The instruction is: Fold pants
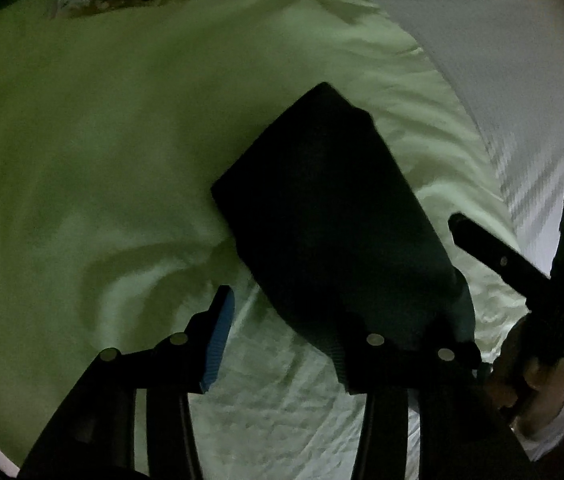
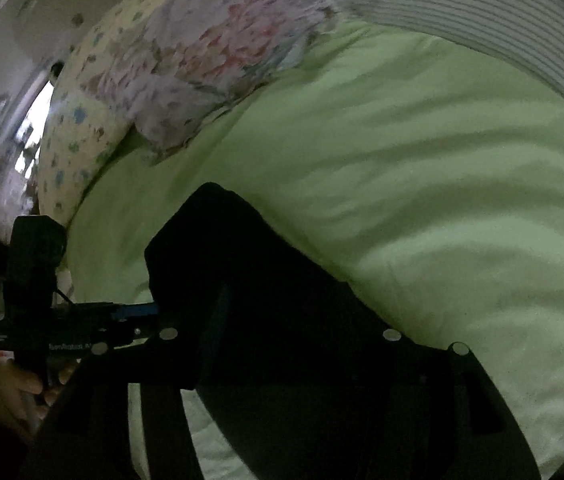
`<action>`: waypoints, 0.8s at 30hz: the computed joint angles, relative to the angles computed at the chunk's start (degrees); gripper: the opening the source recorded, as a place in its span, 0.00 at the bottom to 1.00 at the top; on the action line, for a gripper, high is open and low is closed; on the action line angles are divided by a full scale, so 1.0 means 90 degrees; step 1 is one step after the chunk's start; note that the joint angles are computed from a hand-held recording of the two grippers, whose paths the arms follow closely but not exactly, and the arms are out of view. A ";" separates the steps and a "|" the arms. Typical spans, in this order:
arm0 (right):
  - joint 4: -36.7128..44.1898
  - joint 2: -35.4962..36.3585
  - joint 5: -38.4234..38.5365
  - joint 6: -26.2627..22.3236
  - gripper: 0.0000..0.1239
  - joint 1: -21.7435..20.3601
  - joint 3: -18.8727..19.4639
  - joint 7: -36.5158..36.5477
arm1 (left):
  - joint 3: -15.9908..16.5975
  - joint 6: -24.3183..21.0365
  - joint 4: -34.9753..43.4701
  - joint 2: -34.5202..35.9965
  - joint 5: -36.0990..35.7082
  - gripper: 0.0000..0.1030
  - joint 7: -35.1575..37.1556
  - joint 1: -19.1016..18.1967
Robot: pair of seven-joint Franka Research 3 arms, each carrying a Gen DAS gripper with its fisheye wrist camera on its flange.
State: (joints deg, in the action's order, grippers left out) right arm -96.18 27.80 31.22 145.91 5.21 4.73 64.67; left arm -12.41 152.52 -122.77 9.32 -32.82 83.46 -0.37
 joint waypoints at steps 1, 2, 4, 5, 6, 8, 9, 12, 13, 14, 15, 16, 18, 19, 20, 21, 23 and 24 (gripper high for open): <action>0.0161 0.0105 -0.0047 -0.0130 0.46 -0.0010 0.0016 -0.0070 | -0.0007 0.0006 0.0027 0.0043 -0.0064 0.44 0.0045 0.0020; 0.0357 0.0235 -0.0122 -0.0247 0.46 0.0012 0.0013 -0.0089 | -0.0014 -0.0001 0.0065 0.0097 -0.0129 0.44 0.0098 0.0048; 0.0761 0.0497 -0.0223 -0.0498 0.46 0.0011 0.0036 -0.0181 | -0.0020 0.0019 0.0138 0.0202 -0.0140 0.46 0.0081 0.0068; 0.1043 0.0674 -0.0285 -0.0704 0.46 0.0002 0.0052 -0.0242 | -0.0033 0.0028 0.0157 0.0236 -0.0154 0.46 0.0073 0.0084; 0.1261 0.0809 -0.0351 -0.0865 0.46 0.0010 0.0053 -0.0277 | -0.0040 0.0036 0.0199 0.0295 -0.0162 0.47 0.0053 0.0103; 0.1872 0.1191 -0.0490 -0.1337 0.46 0.0006 0.0070 -0.0366 | -0.0083 0.0051 0.0243 0.0371 -0.0236 0.48 0.0084 0.0165; 0.2220 0.1411 -0.0550 -0.1609 0.46 0.0002 0.0078 -0.0386 | -0.0102 0.0069 0.0267 0.0408 -0.0263 0.48 0.0086 0.0185; 0.3066 0.1945 -0.0653 -0.2255 0.46 -0.0016 0.0104 -0.0413 | -0.0163 0.0092 0.0295 0.0464 -0.0354 0.49 0.0148 0.0258; 0.3423 0.2174 -0.0697 -0.2488 0.46 -0.0013 0.0104 -0.0392 | -0.0182 0.0100 0.0228 0.0421 -0.0419 0.49 0.0234 0.0305; 0.3644 0.2314 -0.0729 -0.2625 0.46 -0.0005 0.0097 -0.0365 | -0.0186 0.0115 0.0216 0.0419 -0.0439 0.49 0.0249 0.0309; 0.3901 0.2471 -0.0775 -0.2776 0.46 0.0012 0.0083 -0.0310 | -0.0198 0.0133 0.0159 0.0382 -0.0485 0.50 0.0284 0.0320; 0.4186 0.2647 -0.0797 -0.2958 0.46 0.0006 0.0091 -0.0267 | -0.0198 0.0152 0.0151 0.0384 -0.0501 0.50 0.0278 0.0309; 0.4763 0.3001 -0.0792 -0.3363 0.46 -0.0041 0.0140 -0.0191 | -0.0198 0.0224 0.0169 0.0424 -0.0504 0.50 0.0223 0.0279; 0.5085 0.3199 -0.0776 -0.3577 0.46 -0.0067 0.0169 -0.0125 | -0.0186 0.0258 0.0239 0.0478 -0.0436 0.50 0.0121 0.0241; 0.5295 0.3334 -0.0748 -0.3705 0.46 -0.0092 0.0200 -0.0079 | -0.0193 0.0322 0.0245 0.0496 -0.0413 0.49 0.0074 0.0230; 0.5418 0.3413 -0.0711 -0.3785 0.44 -0.0122 0.0229 -0.0050 | -0.0204 0.0371 0.0243 0.0509 -0.0390 0.49 0.0043 0.0229; 0.5472 0.3465 -0.0655 -0.3823 0.41 -0.0157 0.0266 -0.0052 | -0.0218 0.0440 0.0241 0.0526 -0.0283 0.48 -0.0049 0.0208; 0.5512 0.3485 -0.0636 -0.3870 0.37 -0.0173 0.0282 -0.0058 | -0.0225 0.0474 0.0239 0.0535 -0.0225 0.48 -0.0084 0.0201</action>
